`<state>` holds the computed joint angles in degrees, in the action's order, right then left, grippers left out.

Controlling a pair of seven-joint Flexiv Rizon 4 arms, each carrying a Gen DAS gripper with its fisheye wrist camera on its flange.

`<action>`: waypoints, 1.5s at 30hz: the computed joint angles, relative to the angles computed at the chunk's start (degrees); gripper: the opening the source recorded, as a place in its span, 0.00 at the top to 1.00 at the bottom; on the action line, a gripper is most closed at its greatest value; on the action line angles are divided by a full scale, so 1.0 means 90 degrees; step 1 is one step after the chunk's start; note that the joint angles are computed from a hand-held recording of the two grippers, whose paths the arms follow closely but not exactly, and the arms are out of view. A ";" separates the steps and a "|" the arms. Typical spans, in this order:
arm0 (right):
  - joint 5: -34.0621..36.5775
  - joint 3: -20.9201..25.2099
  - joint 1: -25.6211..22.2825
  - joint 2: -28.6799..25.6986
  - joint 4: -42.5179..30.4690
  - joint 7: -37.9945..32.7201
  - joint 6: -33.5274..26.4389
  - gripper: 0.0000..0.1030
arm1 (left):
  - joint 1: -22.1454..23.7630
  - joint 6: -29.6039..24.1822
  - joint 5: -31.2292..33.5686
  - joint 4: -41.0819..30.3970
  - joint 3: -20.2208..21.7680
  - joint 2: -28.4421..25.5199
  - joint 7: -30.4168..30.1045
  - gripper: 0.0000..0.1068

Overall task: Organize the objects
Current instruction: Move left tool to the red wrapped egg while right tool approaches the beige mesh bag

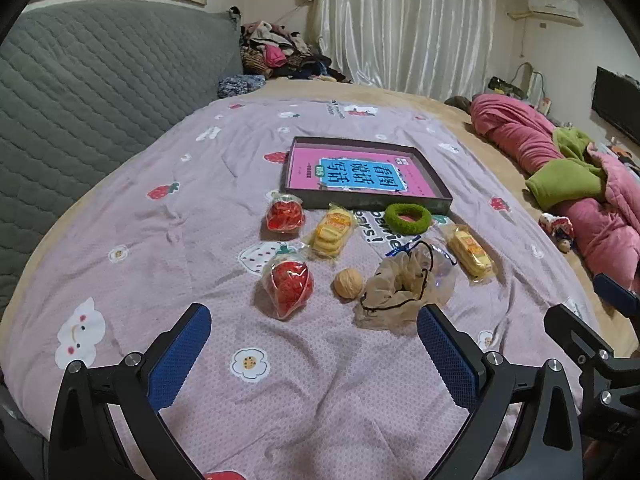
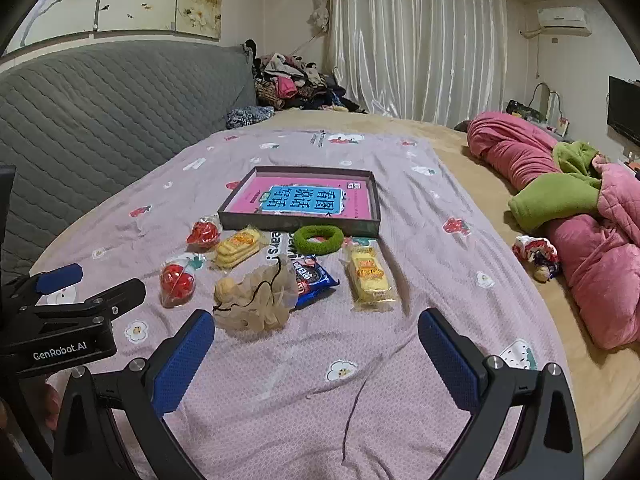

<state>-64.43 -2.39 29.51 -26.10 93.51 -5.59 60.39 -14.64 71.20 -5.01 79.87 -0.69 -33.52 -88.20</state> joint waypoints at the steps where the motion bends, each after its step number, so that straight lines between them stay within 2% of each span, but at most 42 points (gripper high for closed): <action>1: -0.0015 -0.0003 0.0003 0.0008 0.0001 0.0001 0.0001 0.00 | -0.0012 -0.0011 0.0016 -0.0001 0.0022 0.0011 -0.0016 0.04; 11: -0.0498 -0.0039 -0.0033 0.0107 0.0061 0.0373 0.0093 0.00 | -0.0070 0.0084 0.0179 0.0055 0.0137 0.0129 -0.0204 0.04; 18: -0.0464 0.0024 -0.0107 0.0112 0.0074 0.0388 0.0114 0.00 | -0.0057 -0.0001 0.0210 0.0039 0.0146 0.0149 -0.0297 0.04; 26: -0.0784 -0.0020 -0.0187 0.0151 0.0099 0.0692 0.0390 0.00 | -0.0119 -0.0032 0.0415 -0.0056 0.0302 0.0117 -0.0494 0.04; 36: -0.0673 -0.0145 -0.0121 -0.0150 -0.0570 0.0223 0.0323 0.00 | 0.0144 -0.0283 0.0180 -0.0635 0.0136 -0.0101 -0.0251 0.04; 45: 0.0105 -0.0296 0.0051 -0.0661 -0.1349 -0.0707 0.0284 0.00 | 0.0175 -0.0901 0.0161 -0.1746 0.0152 -0.0660 -0.0149 0.04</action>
